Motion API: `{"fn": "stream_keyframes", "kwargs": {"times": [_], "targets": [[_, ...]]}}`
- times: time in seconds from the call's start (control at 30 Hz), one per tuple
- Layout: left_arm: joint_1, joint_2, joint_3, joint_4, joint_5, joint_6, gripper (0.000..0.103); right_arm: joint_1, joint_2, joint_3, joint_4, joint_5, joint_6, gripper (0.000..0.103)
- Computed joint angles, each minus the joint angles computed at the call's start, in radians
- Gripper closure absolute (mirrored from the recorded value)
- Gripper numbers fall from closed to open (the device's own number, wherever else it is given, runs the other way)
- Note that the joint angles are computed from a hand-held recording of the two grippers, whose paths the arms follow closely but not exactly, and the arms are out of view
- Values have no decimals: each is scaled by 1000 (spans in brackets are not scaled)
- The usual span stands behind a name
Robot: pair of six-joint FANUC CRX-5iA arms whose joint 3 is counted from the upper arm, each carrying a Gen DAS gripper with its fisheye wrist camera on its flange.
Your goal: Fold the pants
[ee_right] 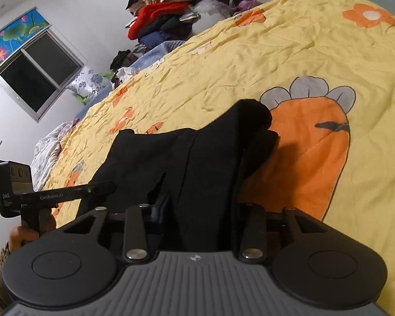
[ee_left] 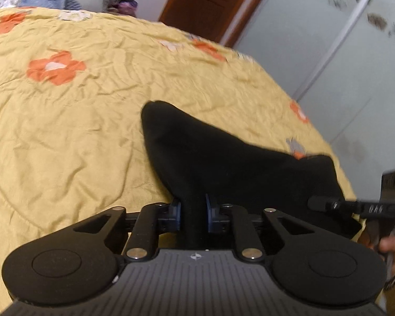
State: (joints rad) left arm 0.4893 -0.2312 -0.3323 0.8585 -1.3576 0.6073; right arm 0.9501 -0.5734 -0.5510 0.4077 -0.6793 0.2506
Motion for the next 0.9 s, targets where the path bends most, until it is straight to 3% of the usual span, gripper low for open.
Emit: {"fn": "stream_keyframes", "kwargs": {"times": [0.1,0.23,0.43,0.47,0.53,0.6,0.67,0.73,0.77,0.87,0.9], "targets": [[24,-45,-25,37,30,-51,86,36,24,13,79,-11,-68,72],[59,-74,-4,56,64,-107,86,29,82,57,140,92,-81,73],[99,-37,84,3,206,-82,85,-39,270,194,24,268,64,72],[95,-8,115,-35,217,-53,83,-52,313,240,-42,251,114,67],[83,50,192,-163,224,39,79,-48,402,337,-32,93,123,57],[81,71,234,-270,239,105,78,-17,453,393,55,-80,43,56],[104,39,200,-268,293,84,76,30,423,336,241,-136,-54,55],[120,22,187,-241,285,71,73,95,418,322,400,-260,-122,55],[128,13,180,-217,259,63,64,111,407,317,408,-244,-106,54],[121,-38,133,-153,211,15,34,126,406,339,270,-105,56,36],[114,-66,107,-140,211,-11,32,138,439,374,236,-129,123,36]]}}
